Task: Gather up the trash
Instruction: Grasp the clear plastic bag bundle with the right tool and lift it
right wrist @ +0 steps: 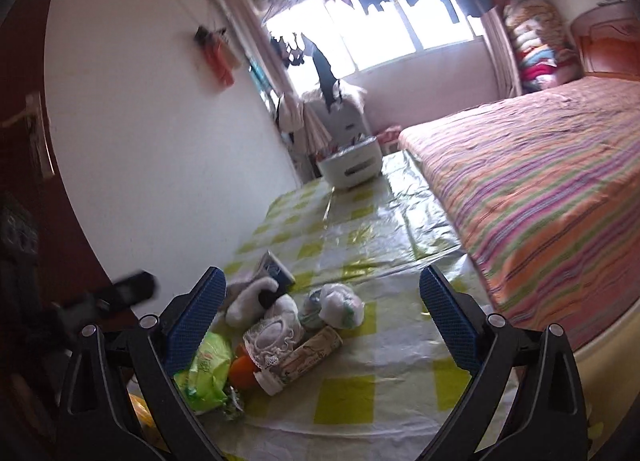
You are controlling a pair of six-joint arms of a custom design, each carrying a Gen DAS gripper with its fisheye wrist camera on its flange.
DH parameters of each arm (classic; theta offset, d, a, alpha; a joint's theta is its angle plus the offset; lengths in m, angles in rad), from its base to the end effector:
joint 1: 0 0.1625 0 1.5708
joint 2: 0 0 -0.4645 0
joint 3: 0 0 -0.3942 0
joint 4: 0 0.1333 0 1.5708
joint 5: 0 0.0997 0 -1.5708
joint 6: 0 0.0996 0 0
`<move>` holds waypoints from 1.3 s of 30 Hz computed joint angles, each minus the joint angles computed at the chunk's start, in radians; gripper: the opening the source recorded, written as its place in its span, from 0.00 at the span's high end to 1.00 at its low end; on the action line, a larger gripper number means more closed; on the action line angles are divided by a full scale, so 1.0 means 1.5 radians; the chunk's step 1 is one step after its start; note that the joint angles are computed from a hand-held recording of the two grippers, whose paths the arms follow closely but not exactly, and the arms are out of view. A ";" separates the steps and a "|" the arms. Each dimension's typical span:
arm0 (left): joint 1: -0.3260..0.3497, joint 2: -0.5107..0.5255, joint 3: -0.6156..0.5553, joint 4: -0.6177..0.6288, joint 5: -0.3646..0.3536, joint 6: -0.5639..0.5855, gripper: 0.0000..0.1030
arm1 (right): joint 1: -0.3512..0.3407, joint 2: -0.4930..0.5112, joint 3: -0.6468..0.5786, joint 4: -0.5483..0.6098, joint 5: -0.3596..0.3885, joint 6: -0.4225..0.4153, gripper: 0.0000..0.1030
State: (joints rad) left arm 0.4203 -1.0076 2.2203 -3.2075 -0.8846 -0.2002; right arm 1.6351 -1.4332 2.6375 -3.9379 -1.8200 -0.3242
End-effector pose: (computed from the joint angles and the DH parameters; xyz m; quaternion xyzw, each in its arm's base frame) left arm -0.3843 -0.3869 0.1568 0.3582 0.8510 -0.3603 0.1328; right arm 0.1299 -0.3255 0.3078 0.0931 -0.8268 0.5269 0.1736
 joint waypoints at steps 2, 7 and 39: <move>0.013 -0.023 0.010 0.008 0.014 -0.003 0.23 | -0.012 0.012 -0.022 0.045 0.009 0.008 0.07; 0.038 -0.057 0.026 0.030 0.049 -0.012 0.23 | -0.031 0.050 -0.071 0.101 -0.016 0.006 0.07; 0.105 -0.106 0.020 0.243 0.047 -0.084 0.23 | -0.063 0.003 -0.109 0.253 0.089 0.136 0.67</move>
State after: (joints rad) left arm 0.5784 -1.1660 2.2503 -2.8433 -0.8141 -0.3256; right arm 1.5403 -1.4290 2.4741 -3.5584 -1.6865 -0.1200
